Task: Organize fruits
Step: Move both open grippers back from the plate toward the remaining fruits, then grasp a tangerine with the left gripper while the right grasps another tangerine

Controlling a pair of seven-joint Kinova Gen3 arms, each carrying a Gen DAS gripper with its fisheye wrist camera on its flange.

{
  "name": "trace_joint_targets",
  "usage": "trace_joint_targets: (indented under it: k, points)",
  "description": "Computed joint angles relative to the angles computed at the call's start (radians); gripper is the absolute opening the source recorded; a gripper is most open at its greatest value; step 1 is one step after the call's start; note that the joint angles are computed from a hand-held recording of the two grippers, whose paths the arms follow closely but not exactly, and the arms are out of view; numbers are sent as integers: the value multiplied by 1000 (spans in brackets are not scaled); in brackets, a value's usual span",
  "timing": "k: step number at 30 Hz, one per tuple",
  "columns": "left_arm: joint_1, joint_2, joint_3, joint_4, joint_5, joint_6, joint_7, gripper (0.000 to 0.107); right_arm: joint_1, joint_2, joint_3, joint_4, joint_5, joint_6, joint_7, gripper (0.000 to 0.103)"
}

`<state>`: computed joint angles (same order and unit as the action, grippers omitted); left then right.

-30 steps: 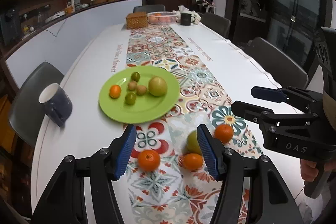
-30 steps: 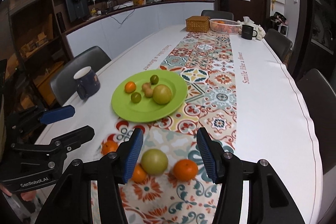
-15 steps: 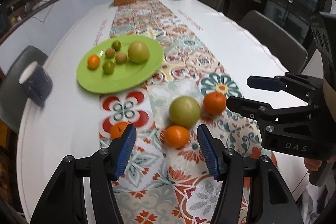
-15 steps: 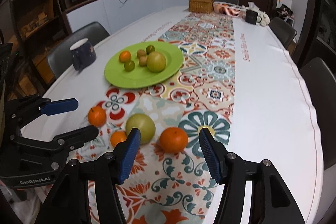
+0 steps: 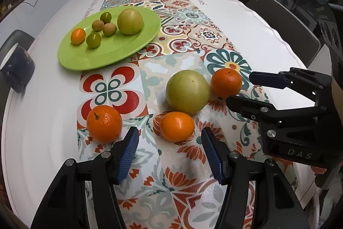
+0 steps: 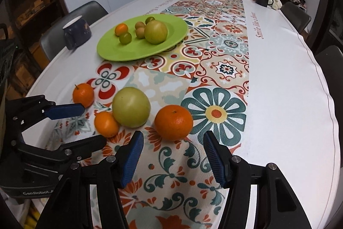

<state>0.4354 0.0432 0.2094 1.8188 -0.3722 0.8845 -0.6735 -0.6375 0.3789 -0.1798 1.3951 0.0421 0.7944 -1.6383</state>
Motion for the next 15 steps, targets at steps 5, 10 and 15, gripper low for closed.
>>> trace_joint_targets:
  k: [5, 10, 15]
  points:
    - [-15, 13, -11, -3, 30, -19, -37, 59, -4, 24, 5, -21, 0, 9, -10, 59]
    - [-18, 24, -18, -6, 40, -30, -54, 55, -17, 42, 13, -38, 17, 17, -21, 58]
    - [-34, 22, -27, 3, 89, -59, -99, 42, -29, 59, 18, -54, 31, 25, -28, 55]
